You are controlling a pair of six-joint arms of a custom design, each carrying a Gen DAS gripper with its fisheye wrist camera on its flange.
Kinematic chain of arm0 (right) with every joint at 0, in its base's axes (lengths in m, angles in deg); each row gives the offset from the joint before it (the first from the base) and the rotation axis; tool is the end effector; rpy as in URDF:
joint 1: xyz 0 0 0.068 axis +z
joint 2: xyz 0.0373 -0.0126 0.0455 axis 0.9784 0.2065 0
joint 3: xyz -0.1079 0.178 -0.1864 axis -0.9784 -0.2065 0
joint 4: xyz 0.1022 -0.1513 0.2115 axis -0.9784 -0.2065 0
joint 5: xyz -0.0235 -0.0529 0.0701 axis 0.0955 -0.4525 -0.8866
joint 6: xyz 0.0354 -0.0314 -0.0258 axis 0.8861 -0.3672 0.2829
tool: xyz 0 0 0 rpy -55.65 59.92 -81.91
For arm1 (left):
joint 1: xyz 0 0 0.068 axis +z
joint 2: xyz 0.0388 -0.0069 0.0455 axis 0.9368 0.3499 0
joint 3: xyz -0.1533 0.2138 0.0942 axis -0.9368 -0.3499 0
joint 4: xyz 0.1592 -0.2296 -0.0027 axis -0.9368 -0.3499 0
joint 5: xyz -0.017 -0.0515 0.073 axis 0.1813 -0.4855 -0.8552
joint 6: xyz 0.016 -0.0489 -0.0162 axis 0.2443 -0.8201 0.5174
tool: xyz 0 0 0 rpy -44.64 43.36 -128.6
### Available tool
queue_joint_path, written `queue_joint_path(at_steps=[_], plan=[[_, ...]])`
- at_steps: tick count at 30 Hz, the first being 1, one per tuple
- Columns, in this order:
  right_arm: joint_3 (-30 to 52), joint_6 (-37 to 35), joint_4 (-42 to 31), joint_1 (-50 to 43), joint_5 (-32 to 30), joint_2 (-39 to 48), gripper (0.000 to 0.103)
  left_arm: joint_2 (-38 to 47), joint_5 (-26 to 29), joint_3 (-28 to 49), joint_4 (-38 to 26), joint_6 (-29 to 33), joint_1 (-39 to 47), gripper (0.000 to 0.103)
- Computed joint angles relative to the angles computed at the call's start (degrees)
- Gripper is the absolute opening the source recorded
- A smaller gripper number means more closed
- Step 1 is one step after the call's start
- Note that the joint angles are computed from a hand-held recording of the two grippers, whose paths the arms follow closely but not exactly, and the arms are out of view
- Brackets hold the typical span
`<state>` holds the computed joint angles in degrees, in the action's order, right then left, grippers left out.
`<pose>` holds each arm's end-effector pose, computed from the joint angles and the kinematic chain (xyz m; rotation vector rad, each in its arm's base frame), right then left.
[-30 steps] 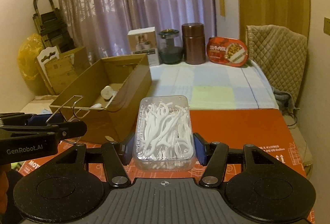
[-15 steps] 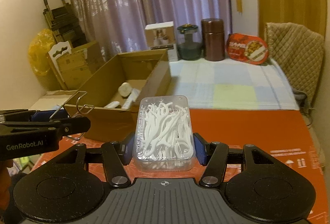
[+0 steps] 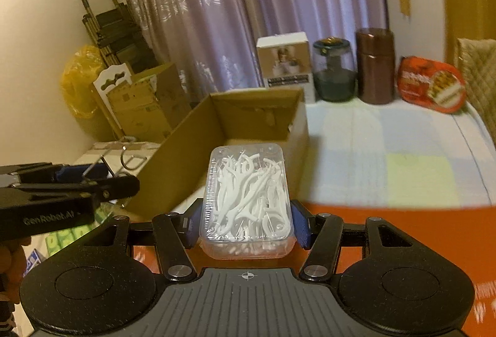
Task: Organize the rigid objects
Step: 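Carry the wire holder and floss box over the cardboard box with both grippers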
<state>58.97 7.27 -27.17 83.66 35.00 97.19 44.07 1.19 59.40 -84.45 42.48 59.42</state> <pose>0.2067 0.0307 0.3270 -0.1935 2.2219 0.4292 0.2470 -0.0469 0.3595 0.3132 2.2120 -0.1478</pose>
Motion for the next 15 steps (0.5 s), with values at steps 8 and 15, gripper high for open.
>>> queue_joint_path(at_steps=[8, 15], plan=[[5.33, -1.41, 8.93, 2.18, 2.78, 16.37, 0.054, 14.57, 4.48, 6.0, 5.75, 3.48, 5.27, 0.049], [6.74, -1.82, 12.66, 2.74, 3.04, 22.93, 0.054, 20.35, 4.47, 7.37, 8.17, 4.66, 4.95, 0.049]])
